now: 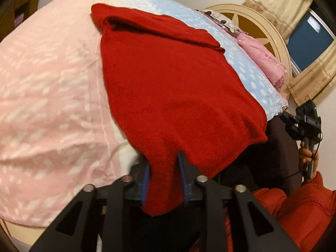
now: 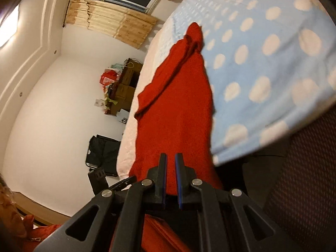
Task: Fold small clothes
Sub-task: 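Lift the hem with both tools, fold it toward the collar, release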
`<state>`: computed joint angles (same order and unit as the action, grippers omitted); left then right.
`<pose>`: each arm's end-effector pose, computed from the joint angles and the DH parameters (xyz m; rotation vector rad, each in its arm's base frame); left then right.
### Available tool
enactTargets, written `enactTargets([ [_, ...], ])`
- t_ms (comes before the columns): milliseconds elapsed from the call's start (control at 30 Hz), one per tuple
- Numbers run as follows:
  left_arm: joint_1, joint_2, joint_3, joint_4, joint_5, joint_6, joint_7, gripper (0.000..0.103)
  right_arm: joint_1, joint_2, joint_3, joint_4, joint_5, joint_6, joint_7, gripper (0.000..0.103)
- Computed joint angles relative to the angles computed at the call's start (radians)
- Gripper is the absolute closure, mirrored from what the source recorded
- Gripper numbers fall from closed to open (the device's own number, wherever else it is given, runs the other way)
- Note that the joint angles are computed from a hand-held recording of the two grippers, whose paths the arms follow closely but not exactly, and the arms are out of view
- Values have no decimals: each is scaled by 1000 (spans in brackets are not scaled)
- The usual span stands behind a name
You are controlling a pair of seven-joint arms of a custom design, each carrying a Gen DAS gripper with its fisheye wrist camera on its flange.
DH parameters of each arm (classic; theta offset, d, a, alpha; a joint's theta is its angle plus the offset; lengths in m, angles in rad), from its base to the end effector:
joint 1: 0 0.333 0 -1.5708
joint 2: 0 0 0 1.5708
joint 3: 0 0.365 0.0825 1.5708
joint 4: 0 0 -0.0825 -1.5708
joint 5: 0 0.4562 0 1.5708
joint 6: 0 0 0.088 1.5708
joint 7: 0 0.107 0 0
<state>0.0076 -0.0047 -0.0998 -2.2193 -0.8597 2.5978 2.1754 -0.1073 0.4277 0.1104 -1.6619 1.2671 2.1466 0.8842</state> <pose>0.6114 -0.0414 0.4187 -2.0551 2.1181 -1.0267 0.7721 0.0315 0.4035 -1.4228 1.5114 0.5056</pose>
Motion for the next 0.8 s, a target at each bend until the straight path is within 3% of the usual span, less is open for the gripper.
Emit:
enactTargets([
  [133, -16, -16, -11, -26, 5, 67, 28, 34, 27, -19, -15, -29, -72, 56, 15, 88],
  [167, -24, -21, -18, -38, 49, 105, 11, 27, 34, -25, -16, -39, -84, 79, 14, 66],
  [200, -30, -22, -19, -43, 78, 129, -1, 25, 26, -31, -6, -52, -51, 86, -16, 32],
  [233, -35, -23, -21, -49, 105, 151, -10, 25, 16, -38, 2, -69, -6, 91, -50, 22],
  [300, -43, -22, -19, -54, 126, 169, -11, 25, 21, -51, 2, -91, 37, 126, -89, 19],
  [433, -49, -26, -4, -44, -17, 101, 110, 27, 60, -44, -17, -90, -62, 198, -52, 20],
  [600, -50, -25, -9, -46, -1, 100, 115, 35, 93, -33, -14, -76, -179, 262, -59, 20],
  [700, -44, -28, -2, -46, -18, 80, 113, 57, 77, -32, 6, -72, -195, 235, -91, 20],
  [767, -38, -27, 2, -49, -22, 81, 97, 79, 81, -26, 8, -66, -211, 228, -83, 20],
  [800, -34, -27, 6, -47, -38, 70, 97, 81, 90, -23, 5, -62, -240, 234, -74, 20],
])
